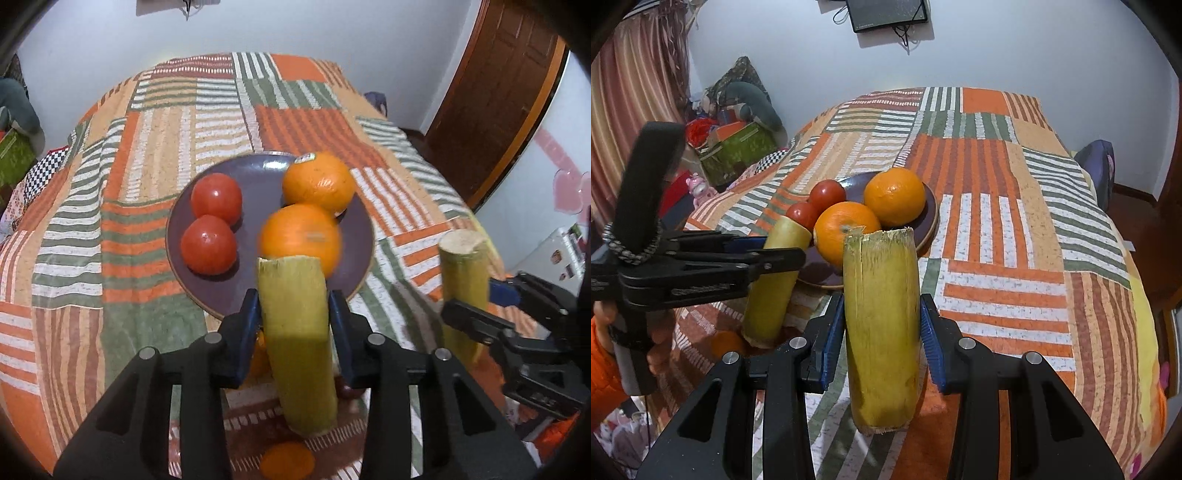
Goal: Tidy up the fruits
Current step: 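Carry both yellow-green cylinders onto the plate and open both tools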
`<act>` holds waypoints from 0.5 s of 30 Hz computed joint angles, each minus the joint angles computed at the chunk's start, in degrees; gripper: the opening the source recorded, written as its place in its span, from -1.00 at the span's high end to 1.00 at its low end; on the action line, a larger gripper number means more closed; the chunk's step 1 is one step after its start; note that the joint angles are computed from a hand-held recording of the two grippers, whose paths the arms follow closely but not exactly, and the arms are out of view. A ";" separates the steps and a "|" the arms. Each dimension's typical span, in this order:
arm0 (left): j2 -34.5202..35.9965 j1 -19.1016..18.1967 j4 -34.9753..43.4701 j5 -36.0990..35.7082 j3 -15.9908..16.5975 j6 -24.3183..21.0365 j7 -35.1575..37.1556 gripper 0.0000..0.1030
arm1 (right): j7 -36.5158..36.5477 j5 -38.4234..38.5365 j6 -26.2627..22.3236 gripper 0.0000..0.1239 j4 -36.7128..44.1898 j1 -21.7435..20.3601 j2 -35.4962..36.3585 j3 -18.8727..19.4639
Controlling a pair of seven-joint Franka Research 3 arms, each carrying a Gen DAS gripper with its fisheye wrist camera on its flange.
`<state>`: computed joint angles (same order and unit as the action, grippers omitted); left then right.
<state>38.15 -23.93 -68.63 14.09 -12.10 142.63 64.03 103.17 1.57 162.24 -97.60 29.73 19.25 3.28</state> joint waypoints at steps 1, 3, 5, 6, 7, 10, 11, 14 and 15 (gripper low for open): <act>-0.84 0.07 -0.99 0.09 -0.01 0.63 -0.05 0.28 | 0.00 0.02 0.09 0.41 0.07 0.03 -0.03 0.02; -2.31 0.05 -2.60 0.56 0.14 1.79 -0.41 0.29 | -0.06 0.09 0.02 0.42 0.51 0.03 0.16 0.02; -3.75 0.39 -4.17 0.58 -0.21 2.93 -0.23 0.29 | 0.00 0.21 0.36 0.42 0.50 0.03 0.09 0.03; -4.16 0.58 -4.48 0.45 -0.46 3.12 0.08 0.29 | -0.15 0.45 0.49 0.42 0.51 -0.09 0.05 0.15; -4.50 0.70 -4.69 0.34 -0.62 3.24 0.29 0.29 | -0.12 0.54 0.65 0.42 0.54 -0.11 0.02 0.12; -4.60 0.94 -3.96 -0.08 -1.01 3.14 1.15 0.29 | 0.60 -0.19 0.77 0.42 0.97 0.25 0.18 -0.56; -4.46 0.86 -3.57 -0.04 -0.96 3.24 1.30 0.29 | 0.71 -0.22 0.76 0.42 1.21 0.21 0.33 -0.61; -3.59 0.46 -1.77 0.14 -0.64 2.91 1.22 0.29 | 0.94 -0.43 0.90 0.42 1.60 0.17 0.64 -0.85; -3.12 0.56 -0.98 -0.26 -0.83 2.66 1.45 0.29 | 1.10 -0.76 0.95 0.42 1.69 0.27 0.71 -1.07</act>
